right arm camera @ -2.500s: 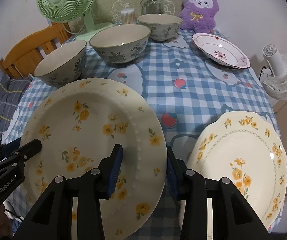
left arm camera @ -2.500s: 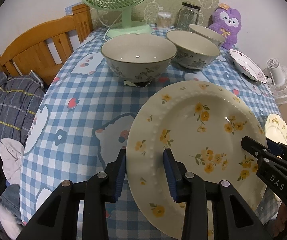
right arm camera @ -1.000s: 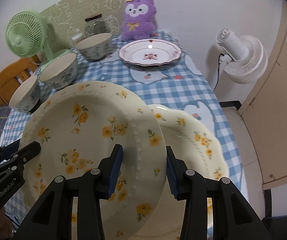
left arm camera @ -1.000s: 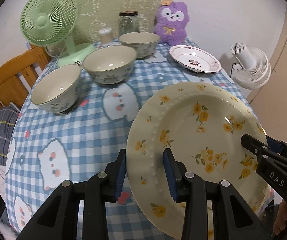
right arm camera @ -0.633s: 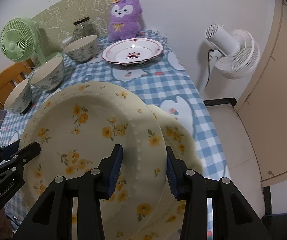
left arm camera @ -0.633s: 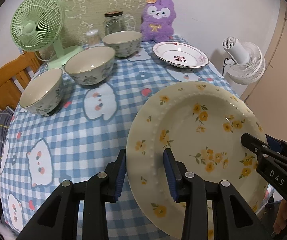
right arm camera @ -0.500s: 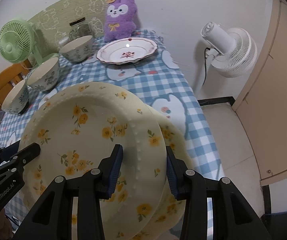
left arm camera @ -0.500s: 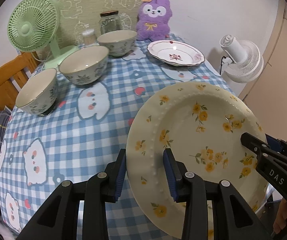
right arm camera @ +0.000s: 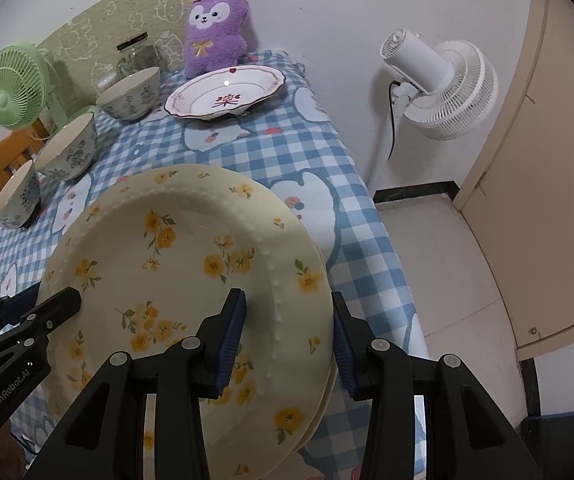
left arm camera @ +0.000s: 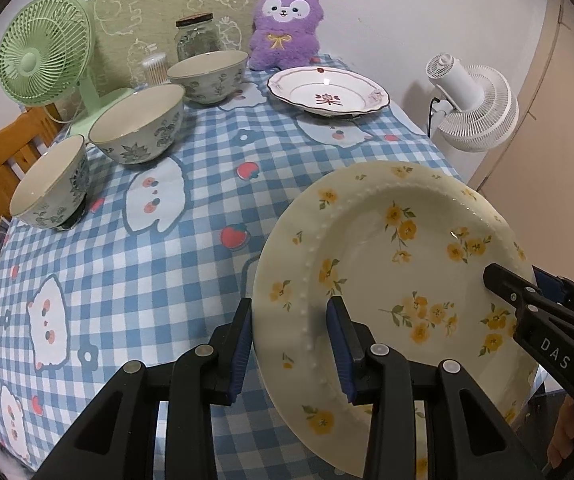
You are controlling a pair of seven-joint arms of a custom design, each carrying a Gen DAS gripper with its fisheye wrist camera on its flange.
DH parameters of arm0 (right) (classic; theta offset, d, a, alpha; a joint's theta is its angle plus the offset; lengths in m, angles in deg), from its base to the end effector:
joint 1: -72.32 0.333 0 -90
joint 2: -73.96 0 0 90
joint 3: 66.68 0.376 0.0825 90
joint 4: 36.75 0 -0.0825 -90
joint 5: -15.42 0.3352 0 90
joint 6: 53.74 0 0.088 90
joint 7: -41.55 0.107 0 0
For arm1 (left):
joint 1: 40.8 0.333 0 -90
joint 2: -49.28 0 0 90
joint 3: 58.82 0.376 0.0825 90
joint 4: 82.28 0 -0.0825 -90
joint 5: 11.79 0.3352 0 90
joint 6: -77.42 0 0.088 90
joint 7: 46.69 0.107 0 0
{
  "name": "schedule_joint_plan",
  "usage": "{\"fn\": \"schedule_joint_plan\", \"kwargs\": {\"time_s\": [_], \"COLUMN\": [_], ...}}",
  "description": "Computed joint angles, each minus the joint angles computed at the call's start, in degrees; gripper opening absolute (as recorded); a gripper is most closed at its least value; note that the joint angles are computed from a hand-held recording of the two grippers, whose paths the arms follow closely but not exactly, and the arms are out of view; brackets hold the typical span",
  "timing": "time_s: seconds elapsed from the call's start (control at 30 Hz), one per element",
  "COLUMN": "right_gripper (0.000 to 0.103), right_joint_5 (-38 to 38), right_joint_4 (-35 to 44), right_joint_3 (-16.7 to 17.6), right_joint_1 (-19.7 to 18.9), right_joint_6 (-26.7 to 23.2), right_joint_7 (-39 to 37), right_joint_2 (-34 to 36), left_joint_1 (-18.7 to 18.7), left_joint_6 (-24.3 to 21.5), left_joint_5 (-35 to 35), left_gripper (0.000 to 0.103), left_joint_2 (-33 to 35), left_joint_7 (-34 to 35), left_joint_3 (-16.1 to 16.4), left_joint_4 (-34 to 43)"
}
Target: Organize plates and bowls
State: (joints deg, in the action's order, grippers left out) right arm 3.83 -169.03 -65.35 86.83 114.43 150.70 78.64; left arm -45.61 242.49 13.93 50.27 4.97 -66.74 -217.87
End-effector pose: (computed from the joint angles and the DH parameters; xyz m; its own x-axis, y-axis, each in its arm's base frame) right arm 0.5081 0.1573 0.4656 0.1382 -0.9897 -0.0379 -0.8476 -0.0985 -0.5214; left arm 0.4857 -0.1350 0.4649 0.0356 -0.9991 0.0235 -0.8608 -0.0426 -0.5072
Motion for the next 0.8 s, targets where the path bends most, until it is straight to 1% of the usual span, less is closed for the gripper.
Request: {"fn": "schedule_joint_plan", "kwargs": {"time_s": [0.17,0.4,0.5,0.57,0.67,0.7,0.77,0.8], "right_gripper": [0.043,0.043,0.043,0.043,0.043,0.043,0.043,0.043], "right_joint_5": [-1.0,-6.0,-7.4,-8.7,-13.9,-15.3,-14.1,-14.6], "right_joint_4": [-0.3,0.1,0.1,0.2,0.4,0.6,0.6,0.8], "right_joint_3": [-0.4,-1.0,-1.0,-1.1,-1.8,-2.0,-1.4,-1.5], "right_joint_1": [0.1,0.7,0.7,0.9,1.6,1.7,1.1,1.2], "right_joint_6": [0.3,-0.6,-0.8,-1.0,-1.4,-1.6,-1.7,-2.0], "right_joint_7": [1.4,5.9,7.2,8.5,12.5,13.7,13.1,13.5], "right_joint_2": [-0.1,-0.2,-0.2,-0.2,0.0,0.1,0.1,0.1], "left_joint_1": [-0.2,-0.2,-0.2,-0.2,0.2,0.1,-0.1,-0.2], "left_joint_6": [0.4,0.7,1.1,1.0,1.0,1.4,1.8,1.9], "left_joint_5": [0.9,-0.1,0.7,-0.2,-7.3,-8.0,-6.8,-6.6], "left_gripper": [0.037,0.037,0.037,0.037,0.038,0.038,0.038,0.038], "left_joint_2": [0.3,0.7,0.8,0.7,1.4,1.4,1.2,1.2], "left_joint_7": [-0.9,0.2,-0.2,0.4,6.2,6.8,6.1,6.2], "left_joint_3": [0.1,0.2,0.4,0.3,-0.2,-0.2,0.2,0.3], "left_joint_4": [0.1,-0.2,-0.4,-0.4,-0.8,-1.1,-1.2,-1.2]}}
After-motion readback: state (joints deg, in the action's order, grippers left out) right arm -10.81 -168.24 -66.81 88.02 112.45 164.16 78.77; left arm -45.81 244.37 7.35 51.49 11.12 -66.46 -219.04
